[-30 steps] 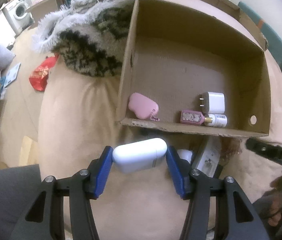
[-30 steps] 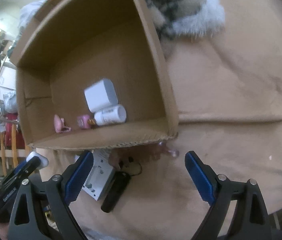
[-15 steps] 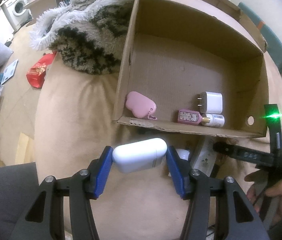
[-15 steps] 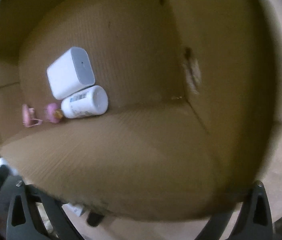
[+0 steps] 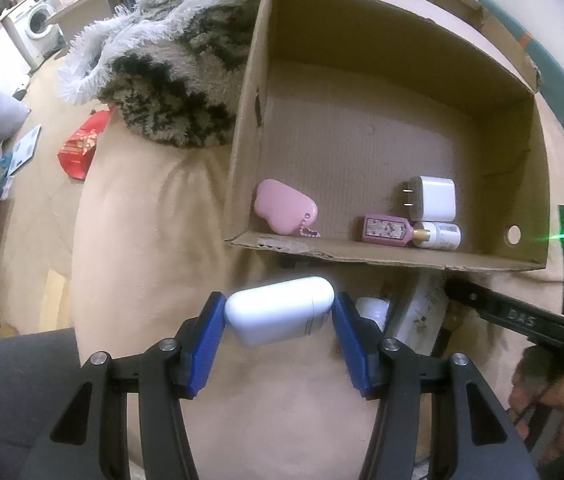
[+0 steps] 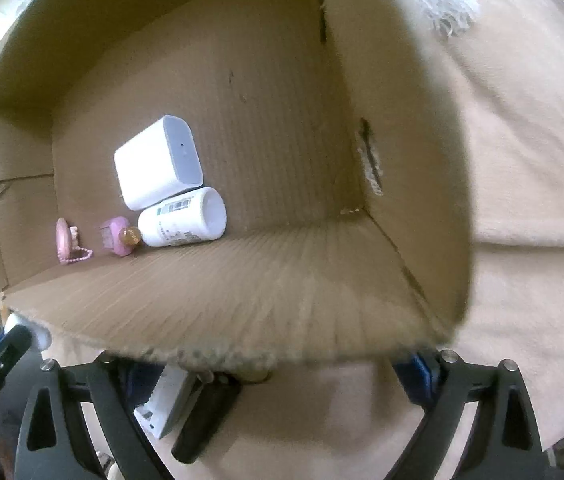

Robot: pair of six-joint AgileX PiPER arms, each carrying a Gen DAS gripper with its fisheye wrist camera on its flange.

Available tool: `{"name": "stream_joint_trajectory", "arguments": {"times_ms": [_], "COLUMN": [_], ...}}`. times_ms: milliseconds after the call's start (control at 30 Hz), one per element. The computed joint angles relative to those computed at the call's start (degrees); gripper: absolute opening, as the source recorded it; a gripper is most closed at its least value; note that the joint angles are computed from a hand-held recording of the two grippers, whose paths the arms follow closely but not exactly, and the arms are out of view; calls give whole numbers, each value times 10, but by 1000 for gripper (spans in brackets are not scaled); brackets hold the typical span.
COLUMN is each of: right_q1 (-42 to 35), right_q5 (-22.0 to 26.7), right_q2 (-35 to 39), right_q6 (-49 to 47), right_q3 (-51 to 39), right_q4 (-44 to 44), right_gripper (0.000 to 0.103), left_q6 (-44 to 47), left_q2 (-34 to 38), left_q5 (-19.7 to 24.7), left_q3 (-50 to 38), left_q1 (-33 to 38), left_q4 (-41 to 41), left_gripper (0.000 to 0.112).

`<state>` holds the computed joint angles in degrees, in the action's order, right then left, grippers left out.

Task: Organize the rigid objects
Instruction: 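Grasp the translucent pink comb with the right tool while the left tool holds the white case, then carry the case and comb into the box and open both tools to release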

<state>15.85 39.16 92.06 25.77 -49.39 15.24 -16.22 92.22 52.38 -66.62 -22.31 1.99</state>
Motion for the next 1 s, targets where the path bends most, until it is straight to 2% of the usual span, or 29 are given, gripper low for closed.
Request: {"name": "stream_joint_trajectory", "arguments": {"times_ms": [300, 433, 600, 700, 800, 1000], "right_q1": [32, 38, 29, 72, 97, 105], "right_q5": [18, 6, -1, 10, 10, 16], "right_q2": [-28, -41, -93, -134, -140, -201], "right_q6": [42, 45, 21, 82, 118, 124], "right_q3": [-7, 3, 30, 28, 8, 24], "right_q4": [-48, -30, -15, -62, -85, -105], "right_gripper": [102, 102, 102, 102, 102, 102], "left_q6": [-16, -24, -27, -29, -36, -61], "left_q2": [-5, -8, -18, -16, -22, -35], "left_q5": [-4, -4, -7, -4, -7, -13], "left_q3": [5, 8, 13, 12, 14, 17], "left_q1": [5, 6, 8, 9, 7, -6], "left_q4": [28, 38, 45, 47, 55, 90], "left_gripper": [51, 51, 51, 51, 51, 51]}}
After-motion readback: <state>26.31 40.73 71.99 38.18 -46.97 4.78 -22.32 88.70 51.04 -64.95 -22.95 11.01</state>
